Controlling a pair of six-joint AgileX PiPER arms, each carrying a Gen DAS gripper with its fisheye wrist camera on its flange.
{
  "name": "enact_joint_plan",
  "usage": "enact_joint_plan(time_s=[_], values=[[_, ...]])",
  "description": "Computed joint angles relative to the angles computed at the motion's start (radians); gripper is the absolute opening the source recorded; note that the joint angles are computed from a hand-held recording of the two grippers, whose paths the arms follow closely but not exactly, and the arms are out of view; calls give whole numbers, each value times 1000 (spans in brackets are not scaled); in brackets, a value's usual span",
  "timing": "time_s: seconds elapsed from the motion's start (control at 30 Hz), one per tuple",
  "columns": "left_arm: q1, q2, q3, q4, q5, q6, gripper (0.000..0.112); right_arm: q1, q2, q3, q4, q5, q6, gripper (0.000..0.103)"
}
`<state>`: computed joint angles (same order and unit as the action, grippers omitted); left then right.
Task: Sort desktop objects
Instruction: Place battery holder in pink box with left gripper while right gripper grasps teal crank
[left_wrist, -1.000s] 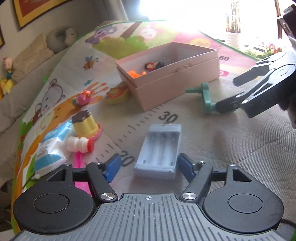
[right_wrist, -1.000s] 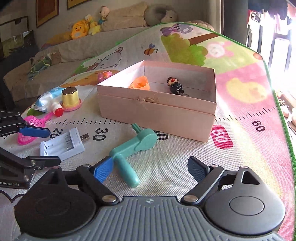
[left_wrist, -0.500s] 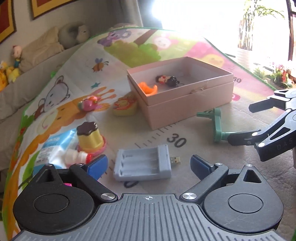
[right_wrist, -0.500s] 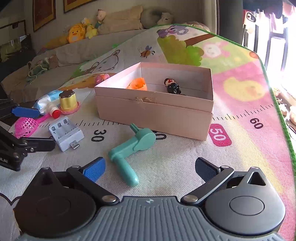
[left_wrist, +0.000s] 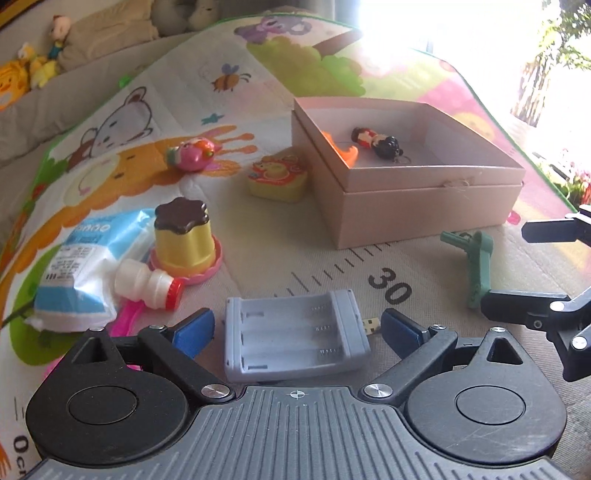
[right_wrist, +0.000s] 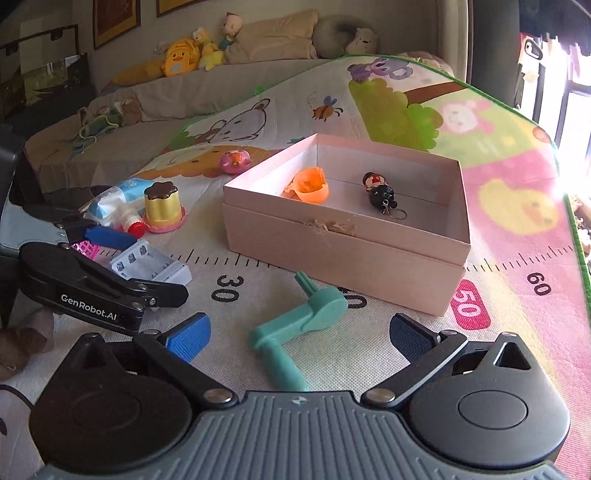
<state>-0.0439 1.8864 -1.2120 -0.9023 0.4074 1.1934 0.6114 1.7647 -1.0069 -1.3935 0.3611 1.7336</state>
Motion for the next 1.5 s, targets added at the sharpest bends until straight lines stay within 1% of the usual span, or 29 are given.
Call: enact_joint_plan(time_s=[0.1, 0.17, 0.2, 0.27, 0.3, 0.37, 0.4, 0.43, 0.5, 0.53, 0.57, 0.6, 0.63, 0.67, 0.73, 0.8, 0.83, 0.93, 1.0, 1.1, 1.17, 1.2, 1.23, 1.3, 1.37, 1.4, 1.43, 1.47, 1.5], values=[[2, -25, 43, -51, -58, 45, 99, 10, 19, -20, -20, 33, 14, 103], [17, -37, 58, -104, -46, 100, 86, 9, 34, -38, 1, 37, -14, 102], [22, -37, 53, -92, -34, 81, 81, 5, 40, -45, 21, 27, -34, 101], [30, -39, 60, -134, -28, 120, 81, -8, 61, -72, 100, 7, -100, 92], [32, -43, 68, -155, -27, 146, 81, -12, 74, -89, 141, 10, -128, 91], [32, -59, 91, -185, -33, 185, 81, -27, 100, -124, 222, 17, -170, 83], [33, -69, 103, -198, -32, 206, 81, -38, 109, -143, 293, 16, -219, 80], [35, -83, 122, -224, -29, 243, 81, -49, 115, -152, 335, 7, -240, 71], [39, -117, 161, -275, -22, 318, 81, -51, 112, -159, 365, 16, -263, 51], [39, -132, 177, -296, -22, 347, 81, -58, 104, -158, 421, 0, -325, 38], [38, -149, 196, -318, -21, 378, 81, -64, 92, -151, 481, -18, -385, 29], [38, -165, 213, -341, -20, 409, 81, -64, 81, -142, 516, -26, -421, 26], [37, -180, 228, -354, -21, 428, 81, -54, 65, -129, 518, -21, -433, 20], [35, -195, 241, -364, -22, 442, 81, -41, 46, -112, 498, -11, -426, 18], [38, -235, 274, -401, -14, 492, 81, -13, -11, -58, 407, 2, -352, 18], [42, -273, 298, -438, 0, 539, 81, 5, -81, -13, 368, 14, -322, 16], [40, -298, 308, -467, 1, 569, 81, 10, -120, 4, 366, 20, -326, 14], [28, -355, 300, -545, 19, 646, 81, 29, -249, 34, 304, 58, -308, 13], [3, -370, 268, -596, 19, 695, 81, 26, -314, 13, 297, 82, -344, 13], [-56, -353, 200, -657, -6, 747, 81, -2, -349, -43, 286, 89, -392, 12], [-108, -308, 130, -670, -44, 758, 81, -24, -333, -99, 241, 105, -393, 12], [-137, -273, 84, -685, -70, 769, 81, -41, -318, -129, 250, 104, -419, 12], [-164, -233, 29, -671, -96, 744, 81, -76, -292, -179, 299, 89, -483, 12], [-205, -137, -106, -546, -136, 579, 82, -147, -219, -300, 489, 69, -677, 12], [-214, -53, -217, -385, -136, 379, 82, -214, -133, -414, 689, 59, -857, 13], [-204, -32, -245, -336, -128, 309, 84, -239, -96, -463, 767, 74, -914, 15], [-186, -27, -249, -323, -113, 279, 90, -256, -71, -494, 806, 92, -941, 22], [-169, -35, -234, -340, -101, 288, 94, -265, -63, -491, 804, 95, -938, 23], [-140, -57, -191, -390, -90, 338, 97, -270, -67, -472, 793, 91, -925, 23]])
